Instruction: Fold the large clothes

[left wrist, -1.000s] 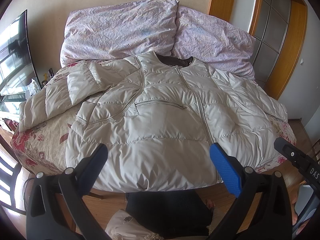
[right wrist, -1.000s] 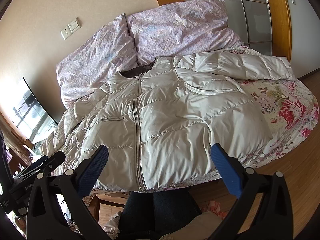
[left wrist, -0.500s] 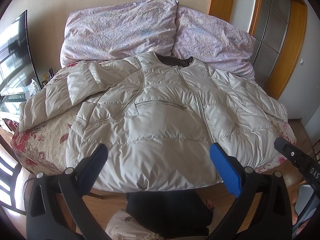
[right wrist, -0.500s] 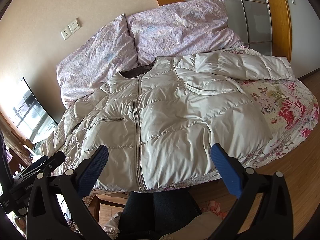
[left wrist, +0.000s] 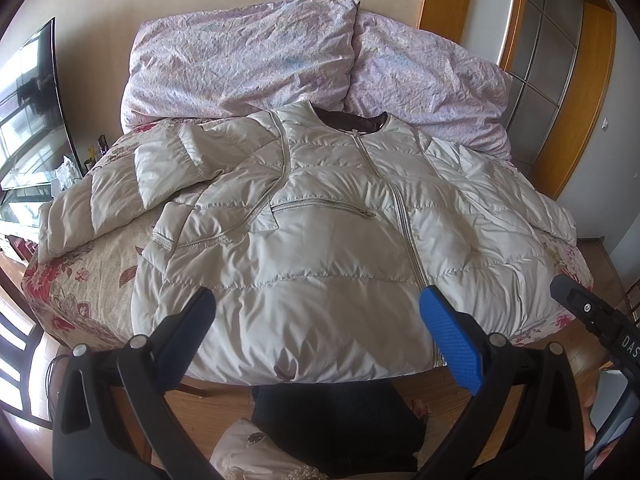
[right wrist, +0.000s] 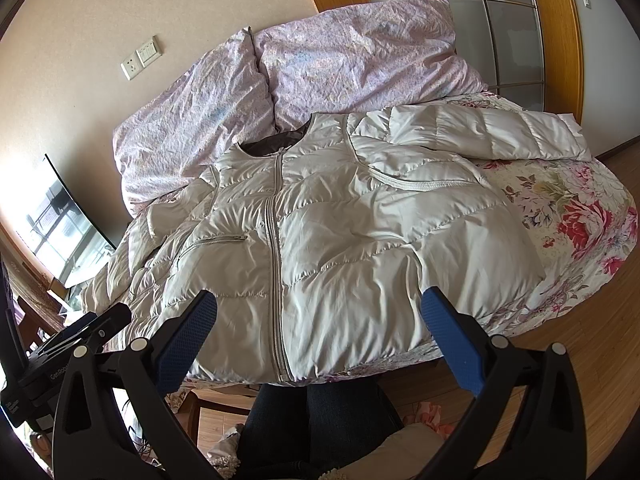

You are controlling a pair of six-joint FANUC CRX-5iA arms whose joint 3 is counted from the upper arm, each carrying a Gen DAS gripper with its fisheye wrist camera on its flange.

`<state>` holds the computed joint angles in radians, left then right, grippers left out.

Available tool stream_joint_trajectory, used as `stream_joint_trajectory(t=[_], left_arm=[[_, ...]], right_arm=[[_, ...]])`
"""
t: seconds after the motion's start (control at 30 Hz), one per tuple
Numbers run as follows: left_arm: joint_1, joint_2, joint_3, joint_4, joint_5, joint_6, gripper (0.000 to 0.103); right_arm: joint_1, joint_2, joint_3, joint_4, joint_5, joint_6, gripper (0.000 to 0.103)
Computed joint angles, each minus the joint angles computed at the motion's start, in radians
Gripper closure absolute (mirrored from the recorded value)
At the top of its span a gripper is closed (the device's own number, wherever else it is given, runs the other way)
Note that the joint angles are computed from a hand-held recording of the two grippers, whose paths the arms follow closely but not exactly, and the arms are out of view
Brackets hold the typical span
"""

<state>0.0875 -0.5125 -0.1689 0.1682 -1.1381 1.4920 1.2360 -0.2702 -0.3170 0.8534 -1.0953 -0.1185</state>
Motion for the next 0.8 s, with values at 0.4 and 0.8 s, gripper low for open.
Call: stream_joint_trajectory(t=[0.4,0.8], left_arm=[[0.003,0.001,-0.001,0.003,0.002,-0.002,0.002],[0.003,-0.004,0.001,0.002,-0.007,-0.001,0.002]], right_arm=[[-0.007,0.015,0.014,0.0,0.009,0.006,0.001],[-0.007,-0.003,-0.003,0.001,0.011,0.0,0.001]])
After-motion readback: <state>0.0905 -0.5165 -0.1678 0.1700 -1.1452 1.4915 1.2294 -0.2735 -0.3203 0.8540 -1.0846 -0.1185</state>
